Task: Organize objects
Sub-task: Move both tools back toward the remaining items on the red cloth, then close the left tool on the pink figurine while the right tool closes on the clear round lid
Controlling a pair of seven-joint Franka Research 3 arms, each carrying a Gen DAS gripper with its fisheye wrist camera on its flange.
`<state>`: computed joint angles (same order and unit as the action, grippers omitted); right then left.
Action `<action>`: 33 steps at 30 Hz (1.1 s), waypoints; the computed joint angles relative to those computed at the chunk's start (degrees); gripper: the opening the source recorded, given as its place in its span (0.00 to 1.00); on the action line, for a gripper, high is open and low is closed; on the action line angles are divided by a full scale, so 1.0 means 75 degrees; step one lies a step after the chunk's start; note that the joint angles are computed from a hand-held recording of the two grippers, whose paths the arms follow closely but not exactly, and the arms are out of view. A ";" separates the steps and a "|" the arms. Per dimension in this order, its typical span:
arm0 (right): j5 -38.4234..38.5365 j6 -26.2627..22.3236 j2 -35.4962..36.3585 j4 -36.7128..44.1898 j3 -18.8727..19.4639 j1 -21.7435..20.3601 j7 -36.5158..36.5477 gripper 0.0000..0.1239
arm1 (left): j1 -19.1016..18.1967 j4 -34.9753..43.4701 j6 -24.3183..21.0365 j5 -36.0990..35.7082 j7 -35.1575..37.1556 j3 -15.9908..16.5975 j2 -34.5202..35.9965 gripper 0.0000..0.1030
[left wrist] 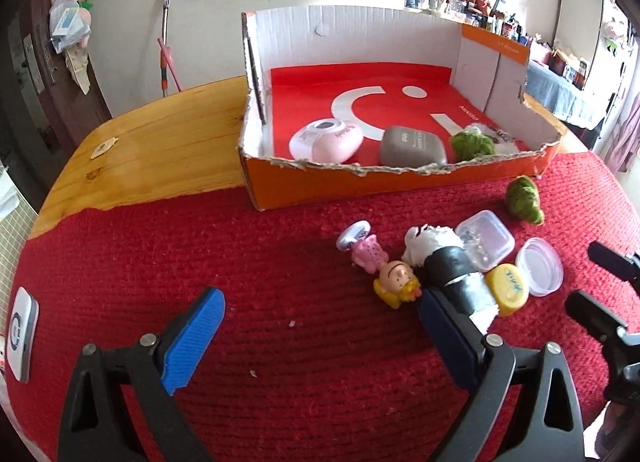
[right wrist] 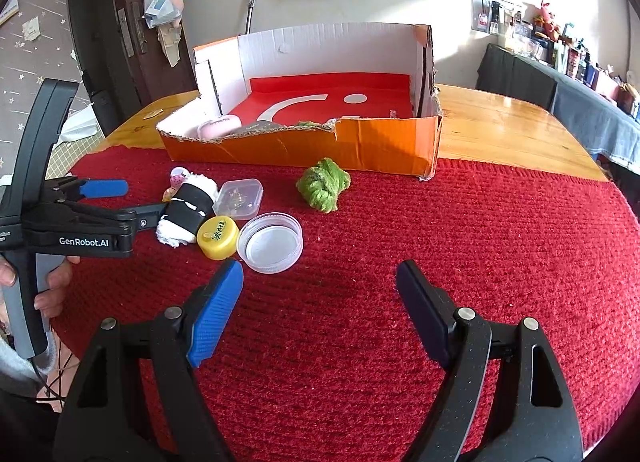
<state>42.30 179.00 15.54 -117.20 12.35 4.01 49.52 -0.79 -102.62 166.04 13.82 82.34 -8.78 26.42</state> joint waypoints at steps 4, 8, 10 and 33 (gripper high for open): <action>-0.0165 -0.0121 0.0028 0.0042 -0.0149 0.0093 0.0172 0.64 | -0.0143 -0.0153 0.0110 0.0295 -0.0284 0.0337 -0.0084 0.96; -0.0430 -0.0185 0.0038 0.0066 -0.0357 0.0257 0.0390 0.64 | -0.0244 -0.0345 0.0233 0.0693 -0.0689 0.0591 -0.0214 0.96; -0.0615 -0.0281 0.0060 0.0117 -0.0438 0.0315 0.0518 0.64 | 0.0077 -0.0328 0.0200 0.0462 -0.0340 0.0204 -0.0194 0.96; -0.3189 -0.0816 0.0480 0.0634 -0.1088 0.0905 0.2215 0.53 | 0.0996 0.0091 0.0542 -0.1495 0.2160 -0.1392 0.0374 0.39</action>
